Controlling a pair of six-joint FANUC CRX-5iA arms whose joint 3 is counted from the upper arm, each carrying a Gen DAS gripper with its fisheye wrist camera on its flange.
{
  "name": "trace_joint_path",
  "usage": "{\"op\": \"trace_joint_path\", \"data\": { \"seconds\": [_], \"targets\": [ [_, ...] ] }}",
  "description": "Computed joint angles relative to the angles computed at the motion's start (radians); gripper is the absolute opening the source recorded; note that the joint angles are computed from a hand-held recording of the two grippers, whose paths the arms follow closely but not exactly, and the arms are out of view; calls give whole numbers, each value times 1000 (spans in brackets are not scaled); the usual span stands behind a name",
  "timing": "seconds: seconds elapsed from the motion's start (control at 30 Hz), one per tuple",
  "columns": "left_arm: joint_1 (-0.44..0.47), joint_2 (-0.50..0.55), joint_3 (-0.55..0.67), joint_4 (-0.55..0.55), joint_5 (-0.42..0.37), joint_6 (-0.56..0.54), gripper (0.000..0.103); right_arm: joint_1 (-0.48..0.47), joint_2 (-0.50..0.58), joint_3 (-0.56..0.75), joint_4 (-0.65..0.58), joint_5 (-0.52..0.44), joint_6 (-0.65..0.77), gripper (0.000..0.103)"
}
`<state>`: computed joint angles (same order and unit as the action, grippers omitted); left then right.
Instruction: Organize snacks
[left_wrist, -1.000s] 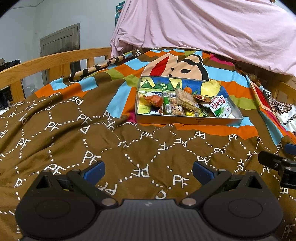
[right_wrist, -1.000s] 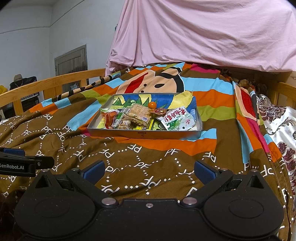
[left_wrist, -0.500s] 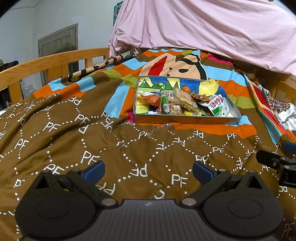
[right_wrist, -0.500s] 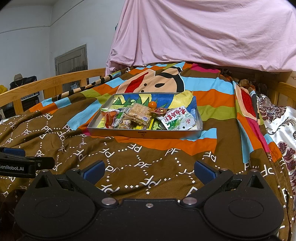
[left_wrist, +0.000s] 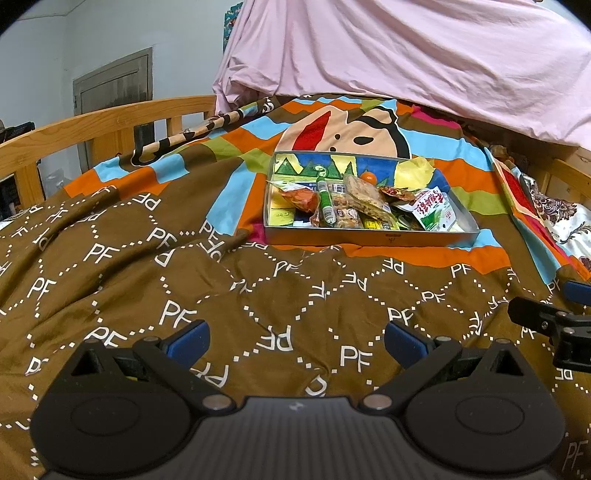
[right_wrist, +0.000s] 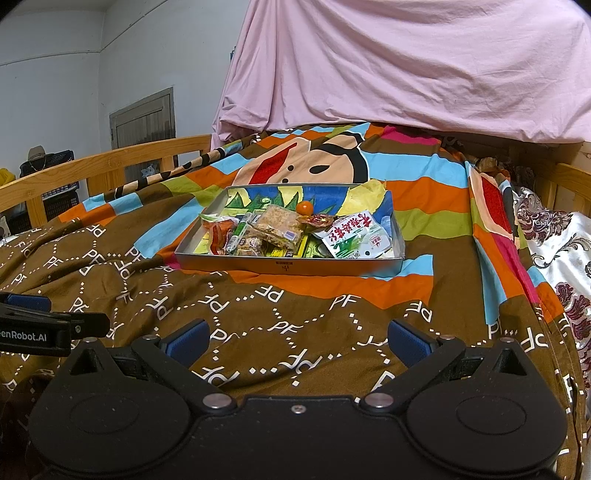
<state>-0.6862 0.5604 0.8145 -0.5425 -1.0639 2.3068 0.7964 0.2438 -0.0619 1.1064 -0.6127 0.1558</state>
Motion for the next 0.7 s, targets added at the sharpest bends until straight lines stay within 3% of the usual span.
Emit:
{"op": "trace_joint_path", "data": {
  "seconds": [0.7],
  "targets": [
    [-1,-1,-1,2,1,-3,103,0,2,4,-6,-1,7,102]
  ]
}}
